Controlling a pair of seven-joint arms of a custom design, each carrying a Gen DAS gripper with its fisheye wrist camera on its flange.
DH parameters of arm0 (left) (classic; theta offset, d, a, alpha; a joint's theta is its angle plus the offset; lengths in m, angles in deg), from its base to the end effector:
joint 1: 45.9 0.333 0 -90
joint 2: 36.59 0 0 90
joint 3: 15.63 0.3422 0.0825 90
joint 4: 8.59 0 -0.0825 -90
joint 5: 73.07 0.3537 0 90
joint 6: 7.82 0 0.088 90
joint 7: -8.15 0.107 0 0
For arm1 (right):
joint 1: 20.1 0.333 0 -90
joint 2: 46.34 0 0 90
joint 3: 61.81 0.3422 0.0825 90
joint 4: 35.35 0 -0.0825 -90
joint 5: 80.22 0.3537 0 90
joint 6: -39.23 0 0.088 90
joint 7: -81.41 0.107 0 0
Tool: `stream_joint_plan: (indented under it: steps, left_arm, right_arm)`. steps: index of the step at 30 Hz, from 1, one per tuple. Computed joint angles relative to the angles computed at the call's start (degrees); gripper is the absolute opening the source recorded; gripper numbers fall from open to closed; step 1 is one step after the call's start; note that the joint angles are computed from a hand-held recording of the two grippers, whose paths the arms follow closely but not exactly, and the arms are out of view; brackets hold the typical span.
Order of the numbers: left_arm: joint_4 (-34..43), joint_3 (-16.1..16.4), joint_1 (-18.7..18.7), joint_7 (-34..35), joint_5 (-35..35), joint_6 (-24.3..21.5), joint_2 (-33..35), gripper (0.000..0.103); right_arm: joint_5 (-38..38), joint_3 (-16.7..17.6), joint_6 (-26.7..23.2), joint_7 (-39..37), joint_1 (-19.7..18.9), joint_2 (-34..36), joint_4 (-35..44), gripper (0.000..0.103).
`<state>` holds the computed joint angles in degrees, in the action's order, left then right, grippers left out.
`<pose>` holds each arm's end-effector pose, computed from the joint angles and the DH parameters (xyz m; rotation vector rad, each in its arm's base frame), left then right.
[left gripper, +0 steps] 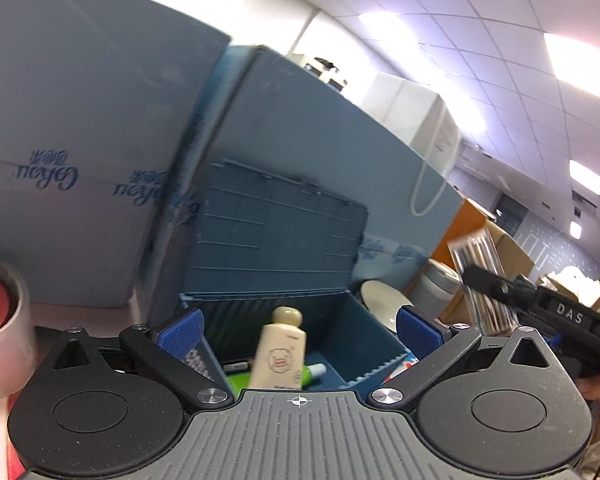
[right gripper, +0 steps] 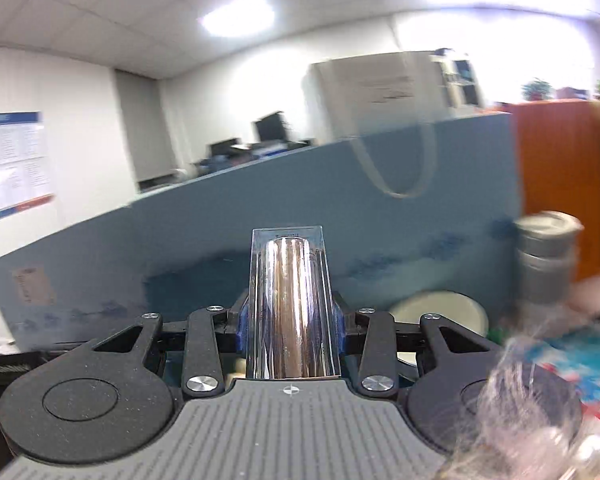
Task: Organize rigid objects
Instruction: 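Carry the perfume bottle with the right gripper into the teal box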
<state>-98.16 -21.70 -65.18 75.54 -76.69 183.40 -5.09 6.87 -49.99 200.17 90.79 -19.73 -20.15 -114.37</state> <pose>0.6666 -0.2846 0.5172 -1.6985 1.5722 -1.5494 0.7121 0.0683 0.5595 -1.4543 1.1084 -0.5149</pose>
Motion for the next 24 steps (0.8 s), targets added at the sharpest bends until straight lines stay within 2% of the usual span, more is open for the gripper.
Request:
stream_joint_plan:
  steps: [6,11,16,19,21,23,24]
  left_arm:
    - [0.0,1.5,-0.5,-1.3,-1.0,-0.8,0.2,0.103]
    - [-0.5,2.4,-0.6,-2.7,-1.9,-0.8,0.2,0.103]
    - [0.4,3.8,-1.3,-4.1,-1.9,-1.9,0.8,0.103]
    - [0.4,3.9,-1.3,-4.4,-1.5,-2.1,0.9,0.103]
    - [0.3,3.7,-1.1,-4.6,-1.2,-1.8,0.9,0.103]
    - [0.3,3.6,-1.1,-4.7,-1.1,-1.9,0.8,0.103]
    - [0.2,3.7,-1.1,-4.8,-1.0,-2.0,0.8,0.103]
  right_arm:
    - [-4.2,2.6,-3.2,-2.0,1.0,7.9,9.2,0.035]
    - [-11.1,4.7,-3.1,-3.8,1.7,13.0,13.8,0.035]
    - [-13.5,9.6,-1.4,-16.9,0.4,17.0,16.5,0.035]
    - [-15.7,10.7,0.9,-23.1,0.9,18.8,17.4,0.035]
    - [-15.2,13.1,2.8,-30.8,0.1,19.5,17.1,0.035]
    - [-16.0,13.9,3.3,-34.7,-0.4,19.7,16.5,0.035]
    - [-17.1,13.3,2.6,-33.3,-0.3,19.5,16.4,0.035]
